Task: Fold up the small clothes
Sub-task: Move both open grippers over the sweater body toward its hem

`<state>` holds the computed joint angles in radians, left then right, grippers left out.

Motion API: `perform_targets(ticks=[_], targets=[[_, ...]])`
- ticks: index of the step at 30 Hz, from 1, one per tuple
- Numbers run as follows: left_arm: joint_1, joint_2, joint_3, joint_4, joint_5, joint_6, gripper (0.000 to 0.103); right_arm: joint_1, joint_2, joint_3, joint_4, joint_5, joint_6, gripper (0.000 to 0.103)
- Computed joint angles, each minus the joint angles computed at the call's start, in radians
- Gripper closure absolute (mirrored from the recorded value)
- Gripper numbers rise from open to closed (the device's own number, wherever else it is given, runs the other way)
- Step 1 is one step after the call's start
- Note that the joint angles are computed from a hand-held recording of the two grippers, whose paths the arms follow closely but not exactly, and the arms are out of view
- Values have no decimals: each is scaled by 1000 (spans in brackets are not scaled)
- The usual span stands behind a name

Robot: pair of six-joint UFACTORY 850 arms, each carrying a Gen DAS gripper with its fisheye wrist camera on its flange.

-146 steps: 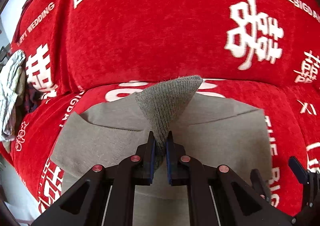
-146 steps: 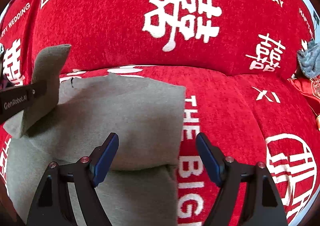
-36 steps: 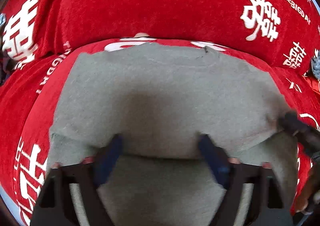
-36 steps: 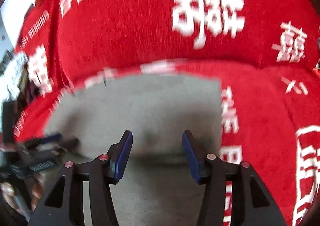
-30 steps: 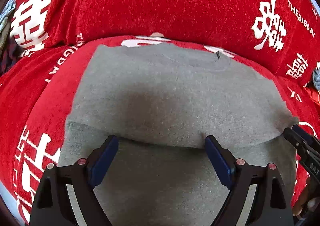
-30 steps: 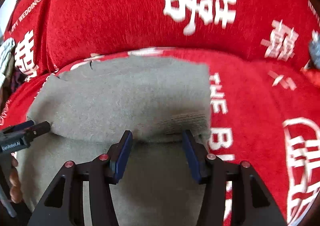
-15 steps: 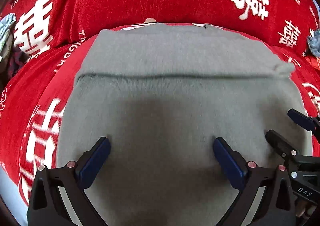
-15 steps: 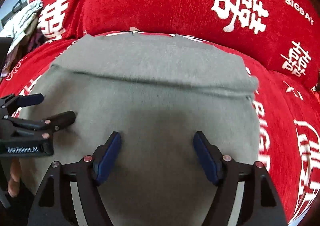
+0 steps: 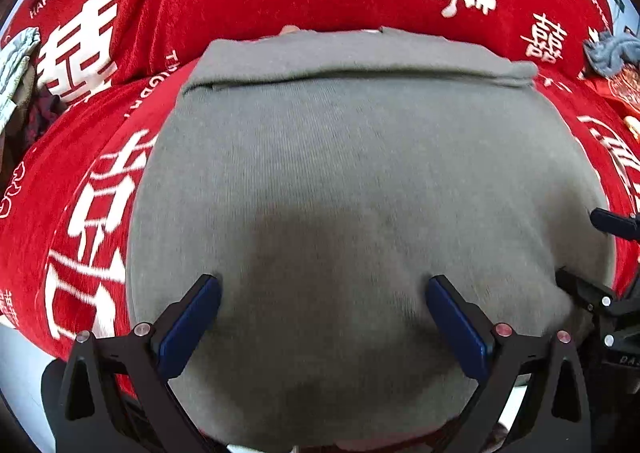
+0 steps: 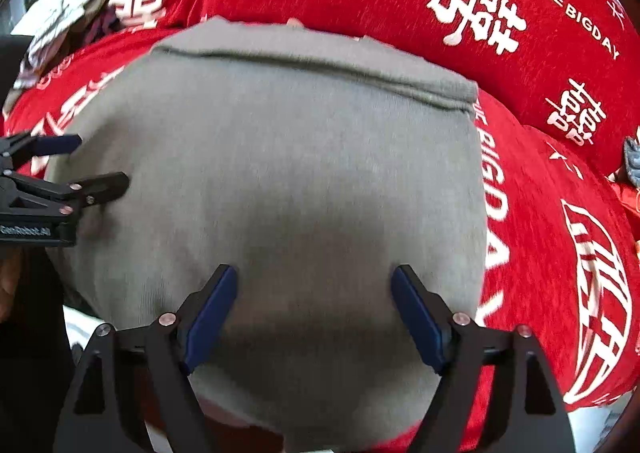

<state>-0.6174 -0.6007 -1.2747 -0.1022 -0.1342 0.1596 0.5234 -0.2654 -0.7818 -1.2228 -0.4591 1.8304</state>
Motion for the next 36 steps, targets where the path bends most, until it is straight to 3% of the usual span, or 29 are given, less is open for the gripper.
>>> perform_targets(ticks=[5,9,11,14,20,23,29,33,36], targets=[[-6,6,9,101,0,-106,0,14,-12,-40,144,-54,-129,20],[-12,16,18,264,13,-277,0,45,-1,-50,0,-31,-7,20],[-18,18,20,401,14,-409,0,61,-31,-81,-12,-43,-38,20],[-20,19,26,458,19,-466,0,57,-73,-112,27,-10,-108,20],[-4,16,28,99,20,-140,0,63,-88,-105,34,-19,-123,19],[-6,19,34,142,26,-183,0,64,-75,-85,42,-24,-120,19],[1,27,48,17,29,-61,0,70,-56,-52,33,-32,-82,19],[28,63,82,-197,24,113,0,78,-22,-23,102,-79,-88,19],[71,93,111,-329,18,184,0,58,77,77,60,-53,82,18]])
